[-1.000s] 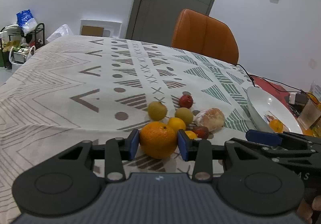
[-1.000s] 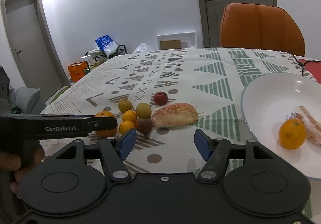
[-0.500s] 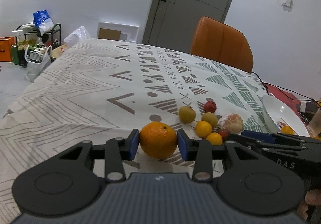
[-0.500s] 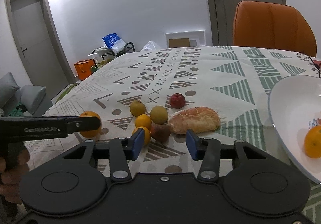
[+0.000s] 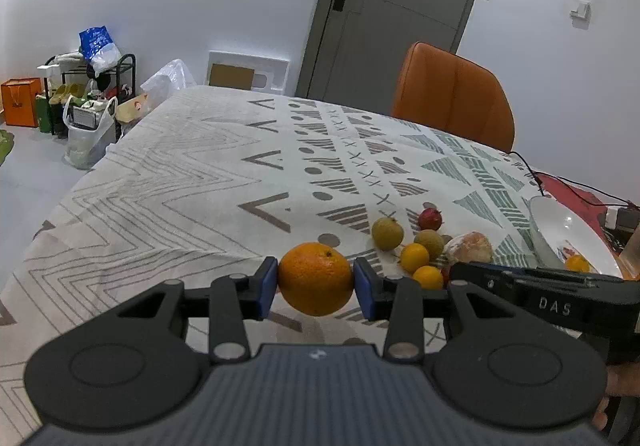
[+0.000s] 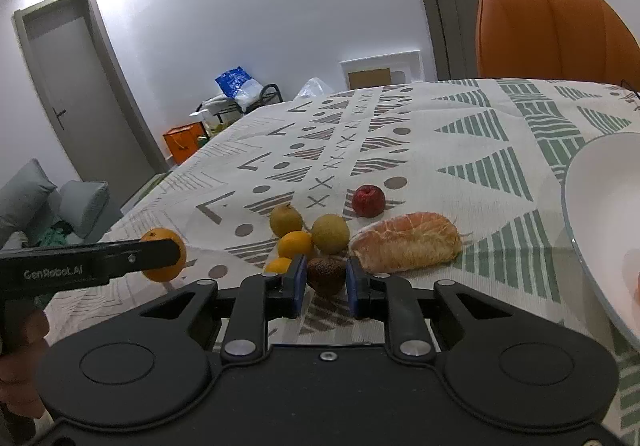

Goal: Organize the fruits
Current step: 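Close the right gripper around the dark brown fruit, then carry the dark fruit onto the plate and release it while the left carries the orange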

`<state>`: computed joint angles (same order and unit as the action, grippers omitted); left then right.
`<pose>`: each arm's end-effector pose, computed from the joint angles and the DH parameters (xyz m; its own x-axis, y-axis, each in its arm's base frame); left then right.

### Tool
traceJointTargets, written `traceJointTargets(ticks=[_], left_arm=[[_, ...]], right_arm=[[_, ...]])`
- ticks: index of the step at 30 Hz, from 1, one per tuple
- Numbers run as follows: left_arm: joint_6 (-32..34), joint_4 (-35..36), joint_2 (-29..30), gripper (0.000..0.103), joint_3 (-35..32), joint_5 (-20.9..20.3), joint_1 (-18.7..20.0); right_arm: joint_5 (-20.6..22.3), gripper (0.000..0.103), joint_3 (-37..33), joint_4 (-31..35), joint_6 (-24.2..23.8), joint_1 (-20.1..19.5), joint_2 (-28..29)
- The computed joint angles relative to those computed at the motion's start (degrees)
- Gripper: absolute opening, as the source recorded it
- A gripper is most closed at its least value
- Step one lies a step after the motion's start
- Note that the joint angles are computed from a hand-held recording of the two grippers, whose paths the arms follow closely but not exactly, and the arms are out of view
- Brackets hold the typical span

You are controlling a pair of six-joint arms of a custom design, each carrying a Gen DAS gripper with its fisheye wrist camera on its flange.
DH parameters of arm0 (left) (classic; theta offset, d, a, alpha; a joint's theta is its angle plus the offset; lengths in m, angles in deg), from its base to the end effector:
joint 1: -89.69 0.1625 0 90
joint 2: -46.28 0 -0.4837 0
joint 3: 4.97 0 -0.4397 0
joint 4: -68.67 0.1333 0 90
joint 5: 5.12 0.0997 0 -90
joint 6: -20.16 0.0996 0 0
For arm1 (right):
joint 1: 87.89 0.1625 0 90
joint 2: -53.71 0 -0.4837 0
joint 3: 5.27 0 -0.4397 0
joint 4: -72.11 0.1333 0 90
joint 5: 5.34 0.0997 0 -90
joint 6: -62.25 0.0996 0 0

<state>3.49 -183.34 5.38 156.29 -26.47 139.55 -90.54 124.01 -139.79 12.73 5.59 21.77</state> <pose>0.0168 -0.3307 0.1390 -0.7871 -0.3923 -0.4761 0.2672 0.4788 -0.8363 0.1709 -0.4767 -0.0665 -0.6023 -0.7523 0.2667 -0.7908 0.5169 -0.3277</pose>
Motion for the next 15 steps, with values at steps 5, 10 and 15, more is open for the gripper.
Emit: traceJointTargets(ticks=[5,10,15], left_arm=[[-0.85,0.87,0.24,0.040,0.04,0.58,-1.33],[0.00,1.30,0.46,0.040,-0.60,0.50,-2.58],[1.94,2.41,0.05,0.040,-1.93,-0.02,-3.09]], right_arm=[[1.14,0.019,1.44,-0.96,-0.48,-0.74,-1.17],[2.05,0.019,2.90,-2.88,-0.62,-1.50,-2.67],[3.13,0.019,4.41,-5.73,-0.38,-2.76,-4.20]])
